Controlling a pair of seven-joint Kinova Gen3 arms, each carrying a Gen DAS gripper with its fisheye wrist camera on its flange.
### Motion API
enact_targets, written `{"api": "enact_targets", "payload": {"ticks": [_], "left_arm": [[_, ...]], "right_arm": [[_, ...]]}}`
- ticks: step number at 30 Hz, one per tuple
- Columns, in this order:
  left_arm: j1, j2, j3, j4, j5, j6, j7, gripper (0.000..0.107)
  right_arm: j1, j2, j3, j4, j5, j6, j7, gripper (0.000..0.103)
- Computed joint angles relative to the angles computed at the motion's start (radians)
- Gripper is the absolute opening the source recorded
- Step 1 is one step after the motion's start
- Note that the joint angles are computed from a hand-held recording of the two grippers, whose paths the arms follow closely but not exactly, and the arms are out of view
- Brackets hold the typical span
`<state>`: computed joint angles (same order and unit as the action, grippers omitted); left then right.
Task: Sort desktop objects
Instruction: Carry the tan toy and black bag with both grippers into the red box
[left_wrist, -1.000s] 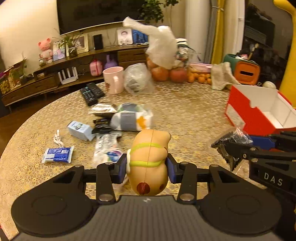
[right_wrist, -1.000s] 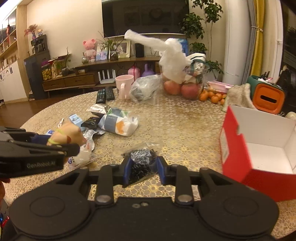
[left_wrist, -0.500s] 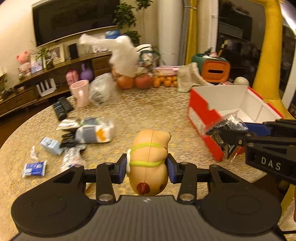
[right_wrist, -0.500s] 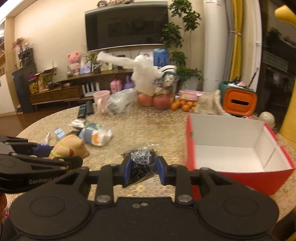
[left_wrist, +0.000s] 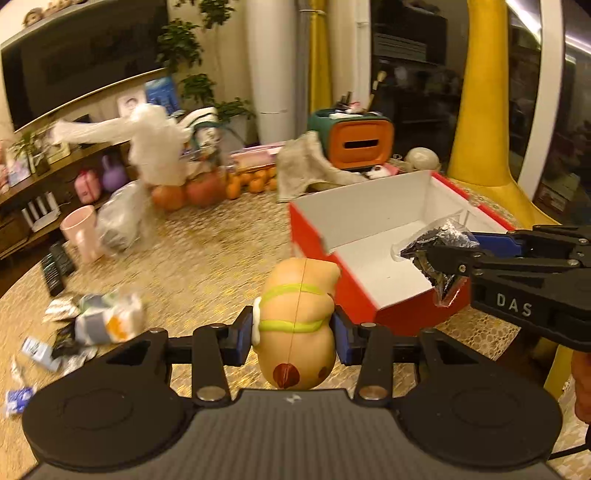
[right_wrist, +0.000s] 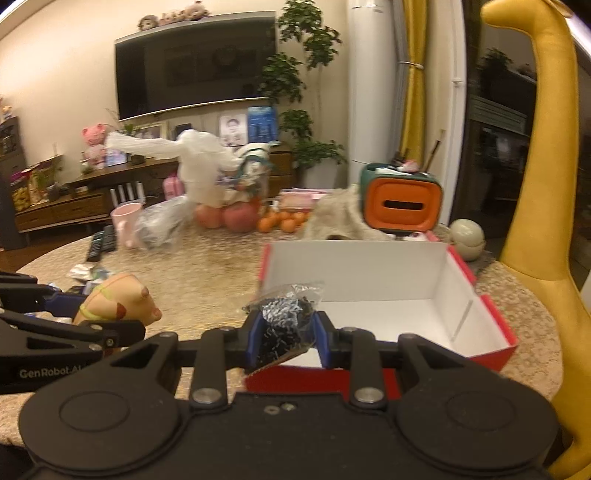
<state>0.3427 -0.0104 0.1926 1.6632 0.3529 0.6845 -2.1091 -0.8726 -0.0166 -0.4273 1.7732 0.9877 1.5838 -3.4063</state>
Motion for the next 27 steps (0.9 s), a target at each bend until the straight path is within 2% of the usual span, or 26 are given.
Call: {"api": "enact_targets", "payload": {"ticks": [9,14,20,27], "left_arm": [[0.077,0.111,0.059,-0.121,-0.085,0.003,0.063,0.042],[0.130,0.193,0.075,-0.211,-0.148,0.030,0.102,0.042],[0.191,0.298,0.076,-0.331,-0.209,0.088,0.138,0.042],[0.268,0.433,0.054,-0.494,-0.284,0.207,0.171,0.042]], "right_arm": [[0.073,-0.072,0.009,0.083,-0.035,-0.027,0.020,0.030],[0.149,-0.125,0.014,0.129,-0.053,-0.089,0.054,0.029],[0.258,-0.170,0.045,0.160,-0.095,-0.187,0.143,0.030],[0.381,-0.202,0.110,0.198,-0.181,-0.329,0.268,0.030]]}}
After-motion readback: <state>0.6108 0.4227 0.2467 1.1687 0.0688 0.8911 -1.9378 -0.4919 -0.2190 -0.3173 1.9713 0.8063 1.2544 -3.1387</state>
